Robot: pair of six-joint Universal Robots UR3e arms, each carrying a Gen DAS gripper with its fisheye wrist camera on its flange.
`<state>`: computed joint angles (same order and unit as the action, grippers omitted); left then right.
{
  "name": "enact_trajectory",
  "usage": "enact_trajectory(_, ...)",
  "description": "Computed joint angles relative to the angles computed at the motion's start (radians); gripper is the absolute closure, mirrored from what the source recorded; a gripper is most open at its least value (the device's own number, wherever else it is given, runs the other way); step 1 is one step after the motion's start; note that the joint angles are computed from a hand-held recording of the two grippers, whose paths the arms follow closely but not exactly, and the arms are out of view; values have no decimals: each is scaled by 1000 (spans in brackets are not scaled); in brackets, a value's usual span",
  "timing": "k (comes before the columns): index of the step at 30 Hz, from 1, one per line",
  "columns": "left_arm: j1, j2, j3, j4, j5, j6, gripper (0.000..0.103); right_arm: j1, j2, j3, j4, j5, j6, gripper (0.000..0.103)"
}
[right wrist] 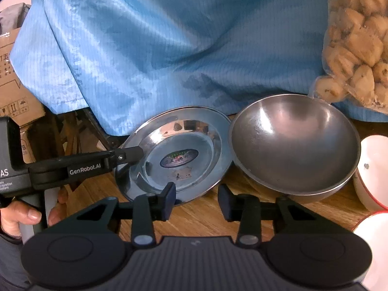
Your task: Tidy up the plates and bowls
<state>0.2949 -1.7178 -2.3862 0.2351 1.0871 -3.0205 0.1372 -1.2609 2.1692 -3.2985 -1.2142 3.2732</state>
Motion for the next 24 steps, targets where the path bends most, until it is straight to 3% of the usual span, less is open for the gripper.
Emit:
enact_trajectory(11,-22,104,-113,32,71,13,81,-47,-32,-21,139,100,-72,64)
enact_trajectory(15,4,173,-175,9,57,15,81,-69,-62,34,122,138,-83,70)
enact_trajectory(24,-32,420,-269,-80,93,11,81,-116,-241,195,120,184,-126,71)
